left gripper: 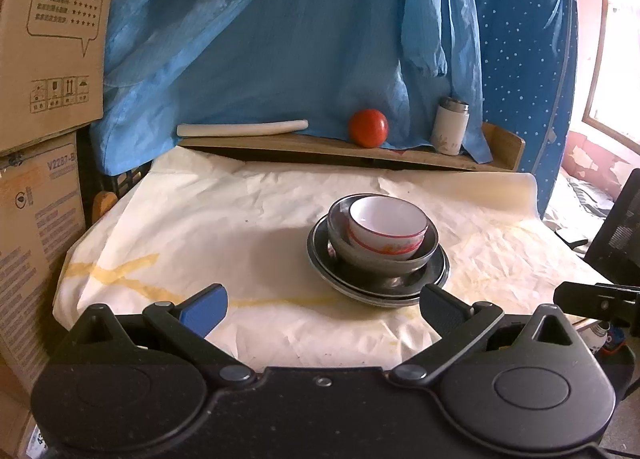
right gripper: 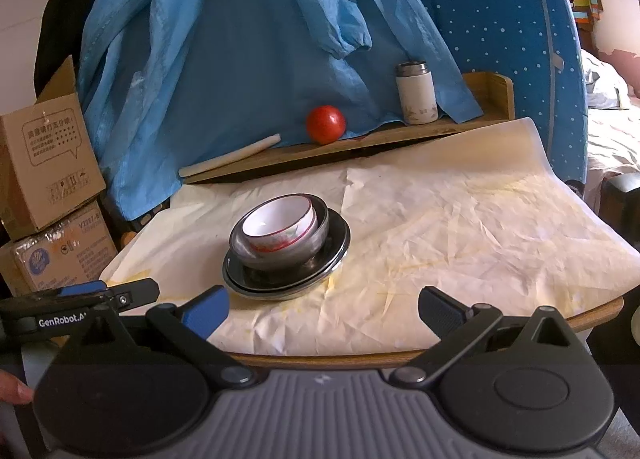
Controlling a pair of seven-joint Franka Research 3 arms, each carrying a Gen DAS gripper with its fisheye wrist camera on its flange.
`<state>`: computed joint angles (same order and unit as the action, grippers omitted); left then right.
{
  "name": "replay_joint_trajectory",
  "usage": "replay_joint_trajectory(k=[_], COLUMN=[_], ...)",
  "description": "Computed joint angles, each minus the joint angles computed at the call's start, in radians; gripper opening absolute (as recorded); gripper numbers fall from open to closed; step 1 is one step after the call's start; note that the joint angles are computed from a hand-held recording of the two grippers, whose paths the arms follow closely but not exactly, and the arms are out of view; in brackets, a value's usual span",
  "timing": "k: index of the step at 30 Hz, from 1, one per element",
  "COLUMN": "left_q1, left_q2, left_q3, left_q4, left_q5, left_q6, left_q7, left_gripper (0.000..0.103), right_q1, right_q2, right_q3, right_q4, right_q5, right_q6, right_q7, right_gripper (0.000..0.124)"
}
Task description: Organize plates and bowls
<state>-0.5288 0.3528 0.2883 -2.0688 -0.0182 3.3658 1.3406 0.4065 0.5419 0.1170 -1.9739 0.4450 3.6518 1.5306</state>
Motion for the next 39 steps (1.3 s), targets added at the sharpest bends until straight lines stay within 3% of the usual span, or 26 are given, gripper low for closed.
replay_joint_trajectory(k=[14, 39], left_q1=[-0.071, -0.087], left_q2=[0.010, 0.027], left_q3=[0.071, 0.102], left_q4=[0.007, 0.022], left_q5=[-0.024, 0.035], left_q6=[-0.015, -0.032], left_q7=[0.002, -0.067], left_gripper=[0.102, 0.102], right_q1=[-0.007, -0.001], right_q2=[0.005, 0.016], right_q3=[-0.001, -0.015], right_q4=[0.007, 0.028], right_q5=[-0.008, 0.005], right_q6=[-0.017, -0.054], right_q7=[0.003, -0.010], right_gripper=[0.103, 0.103])
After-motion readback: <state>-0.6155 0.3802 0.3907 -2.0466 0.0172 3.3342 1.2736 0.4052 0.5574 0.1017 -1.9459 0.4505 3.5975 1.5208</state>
